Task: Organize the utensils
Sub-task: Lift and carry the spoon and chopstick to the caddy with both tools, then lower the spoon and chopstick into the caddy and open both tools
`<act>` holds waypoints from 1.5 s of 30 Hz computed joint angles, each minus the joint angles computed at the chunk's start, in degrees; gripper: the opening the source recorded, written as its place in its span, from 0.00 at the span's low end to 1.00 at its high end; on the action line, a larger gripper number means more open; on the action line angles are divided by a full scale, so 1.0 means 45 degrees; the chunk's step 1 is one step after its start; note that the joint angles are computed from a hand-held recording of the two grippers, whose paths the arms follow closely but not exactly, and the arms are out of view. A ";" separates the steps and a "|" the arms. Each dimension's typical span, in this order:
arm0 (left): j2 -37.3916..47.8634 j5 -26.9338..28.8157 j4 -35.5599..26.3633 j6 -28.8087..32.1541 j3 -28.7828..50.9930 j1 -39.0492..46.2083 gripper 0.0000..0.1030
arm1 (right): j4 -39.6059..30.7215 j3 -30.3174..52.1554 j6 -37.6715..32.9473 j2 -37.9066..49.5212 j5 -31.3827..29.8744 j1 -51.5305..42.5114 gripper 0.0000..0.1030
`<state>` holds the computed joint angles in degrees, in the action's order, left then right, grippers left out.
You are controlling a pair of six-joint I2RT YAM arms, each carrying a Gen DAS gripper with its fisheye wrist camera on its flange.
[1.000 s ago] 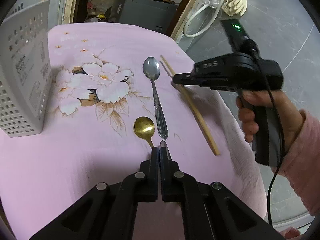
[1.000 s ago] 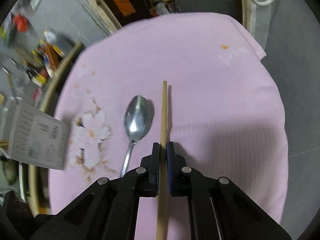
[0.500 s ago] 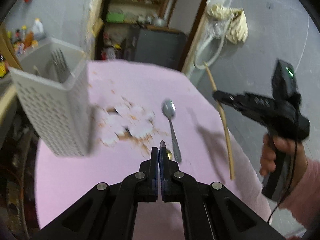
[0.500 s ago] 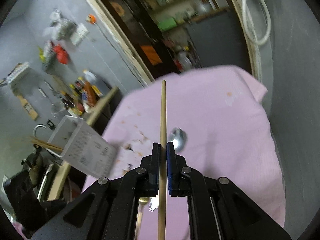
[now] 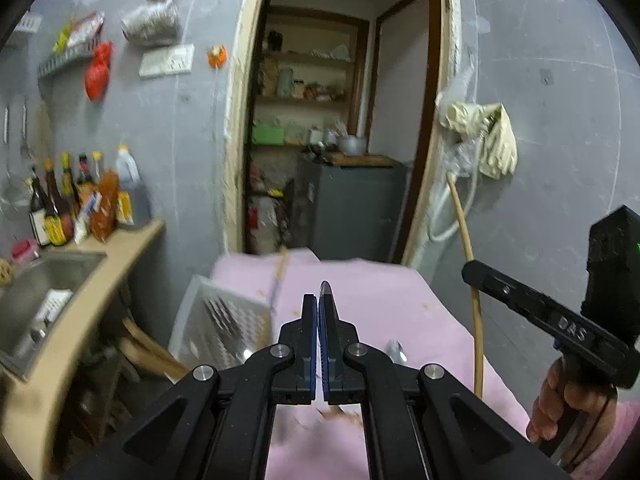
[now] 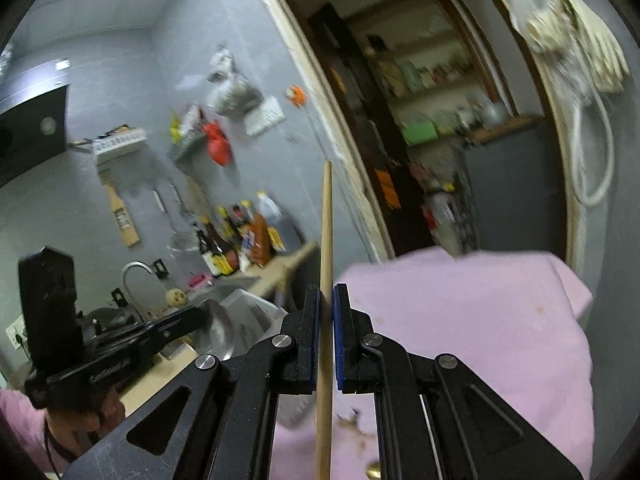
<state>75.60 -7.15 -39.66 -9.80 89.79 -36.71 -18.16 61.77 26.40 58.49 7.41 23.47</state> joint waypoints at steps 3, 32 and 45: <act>0.0286 0.0085 -0.0133 0.0461 0.0883 0.0648 0.02 | 0.0916 0.0824 -0.0108 0.0878 0.0125 0.0379 0.06; 0.1813 -0.0052 0.3743 0.3013 0.0632 0.3130 0.02 | 0.6126 0.5352 -0.0277 0.8972 -0.0687 0.1007 0.06; 0.1373 0.0434 0.3234 0.2523 -0.0290 0.3328 0.02 | 0.5871 0.3829 -0.1503 0.8261 -0.0021 0.1575 0.06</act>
